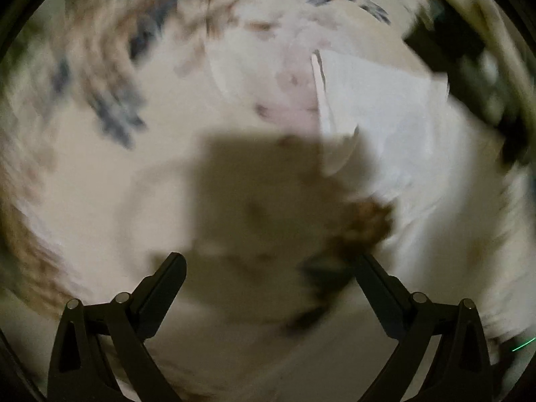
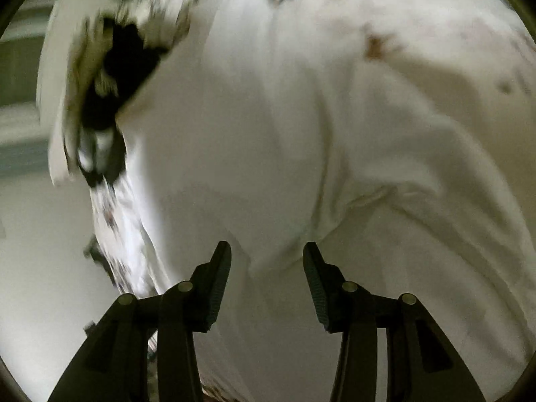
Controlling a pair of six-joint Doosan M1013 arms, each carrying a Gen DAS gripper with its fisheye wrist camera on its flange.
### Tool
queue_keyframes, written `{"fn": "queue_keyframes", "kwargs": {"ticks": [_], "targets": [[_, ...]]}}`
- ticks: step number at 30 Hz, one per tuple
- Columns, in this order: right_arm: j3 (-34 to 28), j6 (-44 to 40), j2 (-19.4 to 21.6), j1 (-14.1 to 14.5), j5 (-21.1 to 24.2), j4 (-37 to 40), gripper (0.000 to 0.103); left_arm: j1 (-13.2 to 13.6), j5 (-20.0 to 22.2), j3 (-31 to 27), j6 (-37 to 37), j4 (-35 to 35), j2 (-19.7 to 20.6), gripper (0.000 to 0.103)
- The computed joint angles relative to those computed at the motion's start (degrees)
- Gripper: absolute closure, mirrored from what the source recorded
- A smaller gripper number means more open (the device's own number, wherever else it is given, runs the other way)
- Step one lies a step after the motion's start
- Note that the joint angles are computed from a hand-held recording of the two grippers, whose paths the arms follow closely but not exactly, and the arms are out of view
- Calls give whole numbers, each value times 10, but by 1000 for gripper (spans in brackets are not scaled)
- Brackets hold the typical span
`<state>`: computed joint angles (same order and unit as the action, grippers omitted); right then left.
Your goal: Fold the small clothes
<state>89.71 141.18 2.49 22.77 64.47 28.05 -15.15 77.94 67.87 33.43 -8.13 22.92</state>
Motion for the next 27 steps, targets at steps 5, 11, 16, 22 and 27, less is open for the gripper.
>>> {"fn": "queue_keyframes", "kwargs": {"ticks": [5, 11, 16, 22, 27], "targets": [[-21, -7, 28, -20, 18, -27, 56, 41, -241, 102, -32, -184, -31, 6], [-19, 21, 29, -38, -6, -34, 56, 31, -266, 68, -95, -94, -3, 94], [-19, -3, 25, -50, 1, -32, 56, -11, -191, -29, -12, 70, 31, 97], [1, 4, 8, -66, -2, -20, 56, -82, -121, -150, 238, 141, 85, 97], [-4, 1, 18, -84, 3, -5, 56, -122, -27, -202, 354, 99, 128, 91]]}}
